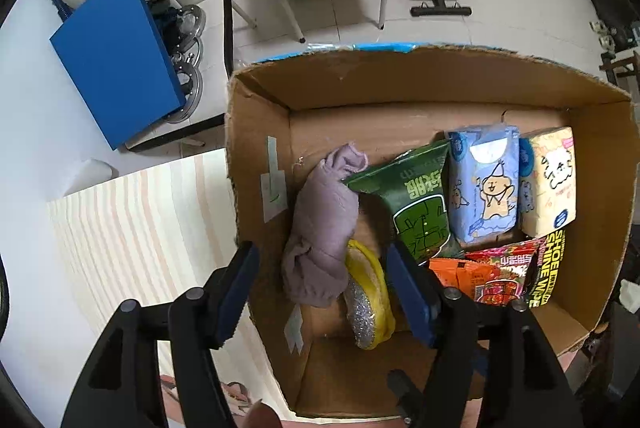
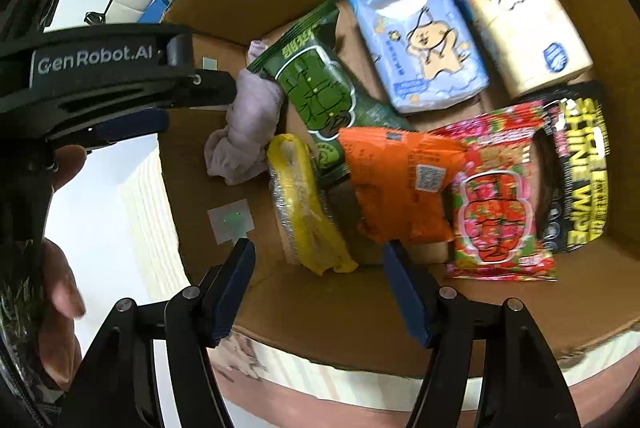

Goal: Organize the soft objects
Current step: 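Lower the sock and sponge into the box and open both tools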

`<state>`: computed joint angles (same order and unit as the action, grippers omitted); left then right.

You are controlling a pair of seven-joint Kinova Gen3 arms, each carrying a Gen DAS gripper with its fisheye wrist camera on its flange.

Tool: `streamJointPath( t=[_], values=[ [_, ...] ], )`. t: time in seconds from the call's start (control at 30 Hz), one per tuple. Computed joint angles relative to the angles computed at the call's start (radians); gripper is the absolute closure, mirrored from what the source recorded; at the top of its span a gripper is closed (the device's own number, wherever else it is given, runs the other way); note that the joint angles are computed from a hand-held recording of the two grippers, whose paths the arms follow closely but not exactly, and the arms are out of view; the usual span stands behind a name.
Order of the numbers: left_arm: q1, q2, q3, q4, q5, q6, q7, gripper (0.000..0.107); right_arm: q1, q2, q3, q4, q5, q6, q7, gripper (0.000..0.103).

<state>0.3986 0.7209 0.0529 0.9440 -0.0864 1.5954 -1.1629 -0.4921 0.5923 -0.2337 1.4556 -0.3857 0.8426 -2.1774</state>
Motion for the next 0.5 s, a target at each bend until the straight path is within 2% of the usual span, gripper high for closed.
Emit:
streamJointPath(
  t=[0.03,0.07,0.13,0.3,0.4,0.5],
  values=[
    [-0.002,-0.013,0.001,0.015,0.007,-0.013,0.005,0.037,-0.003,-0.009,0.005,0.000,0.010,0.010,-0.002,0.031],
    [-0.005,-0.024,0.003,0.030,0.014,-0.026,0.009,0.025,-0.012,-0.019,0.017,-0.007,0.032,0.028,-0.008,0.028],
    [0.000,-0.055,0.003,0.069,0.013,-0.063,0.020,0.011,-0.028,-0.046,0.040,-0.016,0.083,0.064,-0.019,0.012],
    [0.017,-0.179,0.017,0.228,0.024,-0.196,0.068,0.009,-0.062,-0.146,0.082,0.037,0.255,0.134,-0.053,0.000],
    [0.040,-0.258,0.023,0.330,0.008,-0.281,0.119,0.006,-0.115,-0.192,0.143,0.032,0.353,0.203,-0.063,0.000],
    [0.075,-0.323,0.034,0.411,-0.025,-0.343,0.183,0.006,-0.118,-0.236,0.123,0.049,0.449,0.239,-0.101,0.000]
  ],
)
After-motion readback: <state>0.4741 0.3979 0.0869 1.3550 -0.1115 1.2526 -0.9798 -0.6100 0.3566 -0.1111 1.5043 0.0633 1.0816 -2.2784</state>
